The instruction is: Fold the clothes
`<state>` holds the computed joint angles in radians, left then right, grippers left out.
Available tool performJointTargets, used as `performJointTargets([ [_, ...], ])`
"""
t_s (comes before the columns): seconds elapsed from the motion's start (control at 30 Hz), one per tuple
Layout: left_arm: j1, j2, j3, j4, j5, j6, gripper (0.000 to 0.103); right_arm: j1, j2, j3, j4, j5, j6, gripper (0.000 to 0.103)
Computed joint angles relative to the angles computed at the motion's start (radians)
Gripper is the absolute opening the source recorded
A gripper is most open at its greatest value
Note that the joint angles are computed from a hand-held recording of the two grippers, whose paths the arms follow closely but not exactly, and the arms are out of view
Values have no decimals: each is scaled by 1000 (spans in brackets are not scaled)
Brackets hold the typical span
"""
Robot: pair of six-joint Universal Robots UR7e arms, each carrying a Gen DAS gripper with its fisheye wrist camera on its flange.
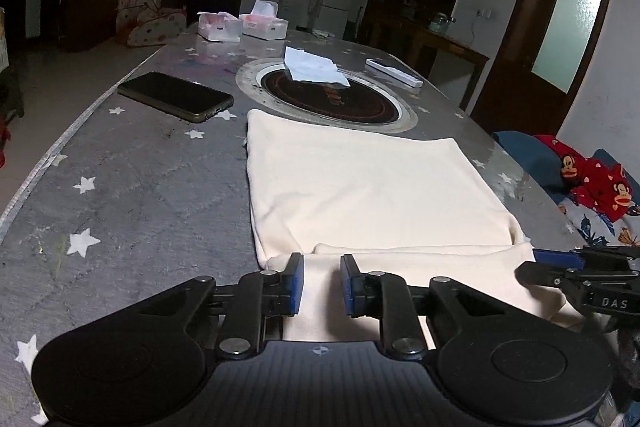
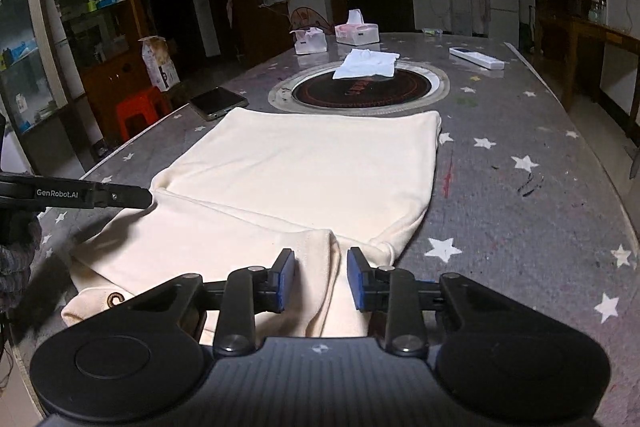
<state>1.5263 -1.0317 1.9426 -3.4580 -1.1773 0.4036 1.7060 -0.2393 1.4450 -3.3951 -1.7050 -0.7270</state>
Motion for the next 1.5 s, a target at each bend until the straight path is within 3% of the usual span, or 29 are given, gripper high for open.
performJointTargets([
  [0.2,-10,3,2,-8,39,48,24,9,5,1,-17,-23,-35,27],
  [0.43,-39,-49,89,1,-13,143,28,24,-44,96,-23,-19,-145,27],
  [0.77,-34,-59,130,31,-2,241,35,24,-55,150,-52,-50,-220,28],
  [1.03,-49,-132,216,41,14,392,41,40,-99,202,-33,-59,-326,28],
  [1.1,-56,-141,248,20,20,472,42,44,-111,223,-32,-71,-373,30],
  [1.17,-59,-138,270,-5,16,546,45,47,-117,243,-45,-83,-424,45],
  [1.33,-61,-117,298,-48,-2,675,46,51,-120,285,-98,-108,-532,49],
  [1.5,-58,-88,290,-82,-33,736,46,46,-108,301,-141,-103,-604,57],
])
